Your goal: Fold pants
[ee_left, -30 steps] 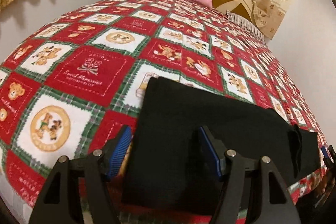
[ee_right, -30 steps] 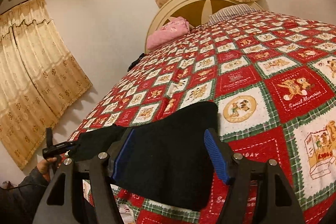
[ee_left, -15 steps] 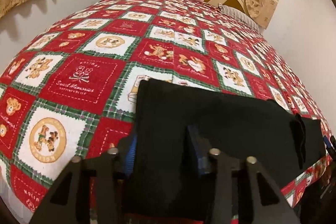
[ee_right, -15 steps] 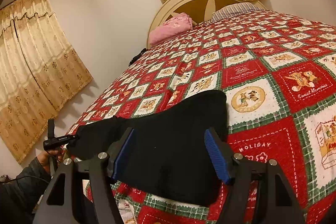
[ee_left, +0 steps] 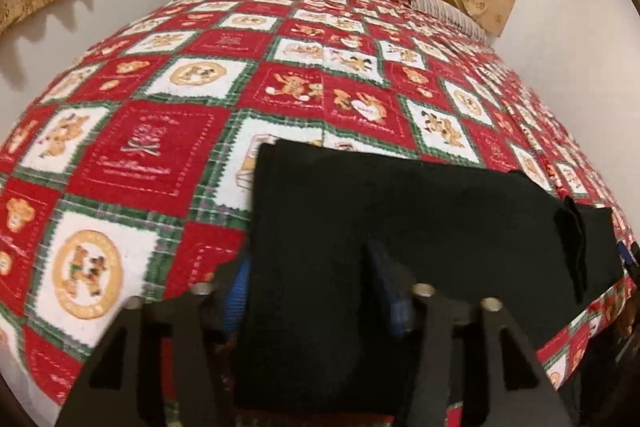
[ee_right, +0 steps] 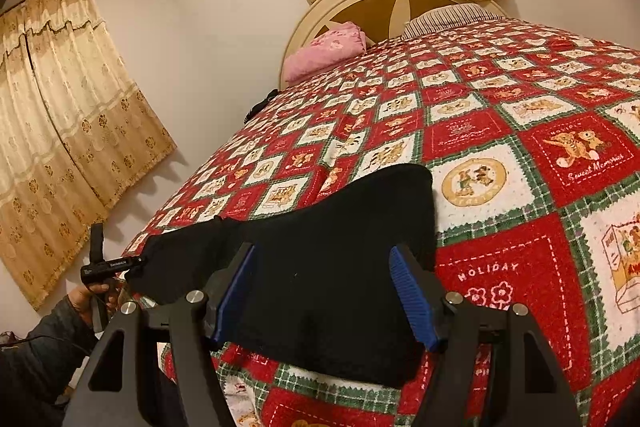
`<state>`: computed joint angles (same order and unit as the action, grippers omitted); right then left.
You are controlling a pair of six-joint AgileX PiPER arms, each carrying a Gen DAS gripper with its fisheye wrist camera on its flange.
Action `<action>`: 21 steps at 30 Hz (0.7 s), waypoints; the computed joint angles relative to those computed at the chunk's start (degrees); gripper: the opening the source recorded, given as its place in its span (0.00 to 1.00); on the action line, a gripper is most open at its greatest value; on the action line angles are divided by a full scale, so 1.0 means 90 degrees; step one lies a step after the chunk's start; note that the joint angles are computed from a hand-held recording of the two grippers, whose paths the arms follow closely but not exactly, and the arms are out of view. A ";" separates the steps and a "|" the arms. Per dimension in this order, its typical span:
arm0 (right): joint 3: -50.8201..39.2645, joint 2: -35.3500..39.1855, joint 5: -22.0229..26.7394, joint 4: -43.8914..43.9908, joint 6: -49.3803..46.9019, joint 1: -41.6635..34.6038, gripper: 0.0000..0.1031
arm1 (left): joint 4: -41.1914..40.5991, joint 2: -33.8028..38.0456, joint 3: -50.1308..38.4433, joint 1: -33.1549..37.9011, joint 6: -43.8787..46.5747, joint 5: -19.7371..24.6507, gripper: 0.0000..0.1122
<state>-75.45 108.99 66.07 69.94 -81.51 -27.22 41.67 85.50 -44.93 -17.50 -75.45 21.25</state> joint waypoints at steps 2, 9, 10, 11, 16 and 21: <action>0.0021 -0.0025 -0.0011 0.0014 -0.0016 -0.0011 0.67 | 0.0152 -0.0261 0.0083 -0.0128 -0.0221 0.0114 0.23; 0.0003 -0.0043 0.0024 0.0124 0.0002 -0.0111 0.68 | 0.0251 -0.1102 -0.0259 -0.1090 -0.0646 0.0596 0.15; 0.0004 -0.0046 0.0019 0.0144 0.0009 -0.0120 0.68 | 0.0226 -0.1173 -0.0343 -0.1189 -0.0657 0.0560 0.15; 0.0007 -0.0051 0.0017 0.0156 0.0004 -0.0129 0.68 | 0.0210 -0.1210 -0.0488 -0.1317 -0.0685 0.0533 0.15; 0.0134 -0.0179 0.0030 0.0259 -0.0116 -0.0200 0.68 | 0.0032 -0.1063 -0.1061 -0.1603 -0.0816 0.0209 0.15; 0.0099 -0.0209 0.0065 0.0385 -0.0080 -0.0296 0.68 | -0.0255 -0.0442 -0.1943 -0.1948 -0.0679 -0.0117 0.15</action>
<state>-74.55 107.11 66.65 73.41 -82.23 -29.89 39.37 81.53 -62.42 -35.03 -81.56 20.19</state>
